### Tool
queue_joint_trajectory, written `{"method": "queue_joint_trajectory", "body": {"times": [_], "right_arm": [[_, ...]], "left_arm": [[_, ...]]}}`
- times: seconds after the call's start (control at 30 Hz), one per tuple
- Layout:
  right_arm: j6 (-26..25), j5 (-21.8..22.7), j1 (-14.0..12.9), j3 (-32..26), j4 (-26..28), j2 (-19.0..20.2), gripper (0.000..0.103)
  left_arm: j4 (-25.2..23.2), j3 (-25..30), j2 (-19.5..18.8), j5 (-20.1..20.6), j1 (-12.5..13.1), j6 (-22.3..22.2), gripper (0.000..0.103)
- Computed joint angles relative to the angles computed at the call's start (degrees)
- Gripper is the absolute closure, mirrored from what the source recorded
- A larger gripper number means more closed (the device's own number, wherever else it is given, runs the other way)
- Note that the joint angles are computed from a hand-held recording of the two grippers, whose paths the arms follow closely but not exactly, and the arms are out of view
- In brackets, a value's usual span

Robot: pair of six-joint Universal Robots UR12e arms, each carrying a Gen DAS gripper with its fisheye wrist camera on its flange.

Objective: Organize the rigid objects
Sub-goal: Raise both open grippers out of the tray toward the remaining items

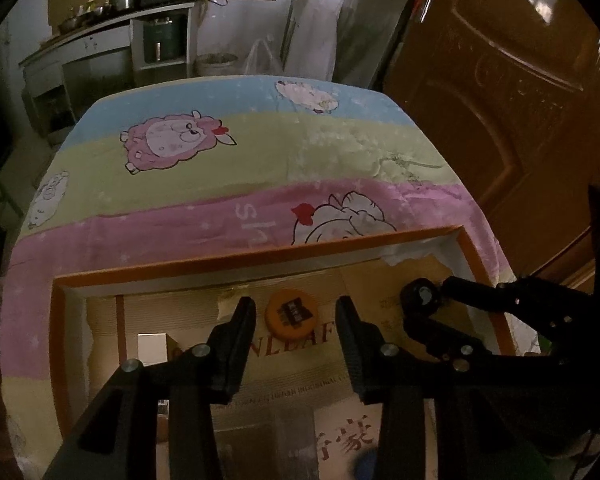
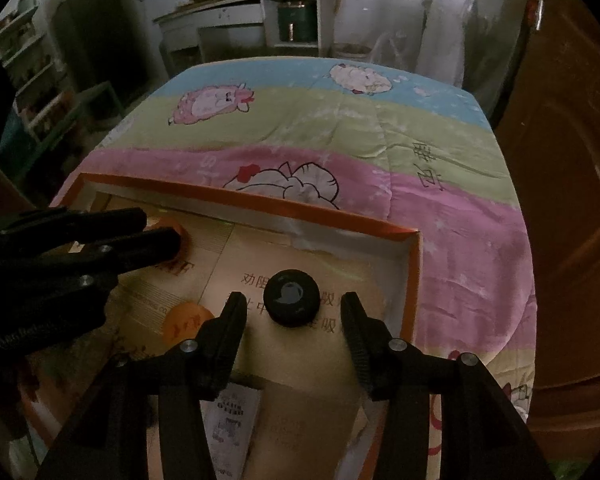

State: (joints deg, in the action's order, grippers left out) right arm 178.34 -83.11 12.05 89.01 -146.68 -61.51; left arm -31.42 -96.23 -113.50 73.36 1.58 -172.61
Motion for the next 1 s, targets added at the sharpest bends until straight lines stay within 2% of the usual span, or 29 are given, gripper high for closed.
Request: {"method": "queue_joint_trajectory", "body": {"times": [0.47,1.0], "right_arm": [[2.02,1.29,0.14,3.11,-2.61,-2.54,0.052],[3.28,1.68,0.81,6.64,-4.60,-6.08,0.052]], "left_arm": [[2.94,-3.30,3.01,-1.84,0.72,-1.00,0.062],[6.28,-8.15,7.29,-0.34,0.88,-0.90,0.062]]}}
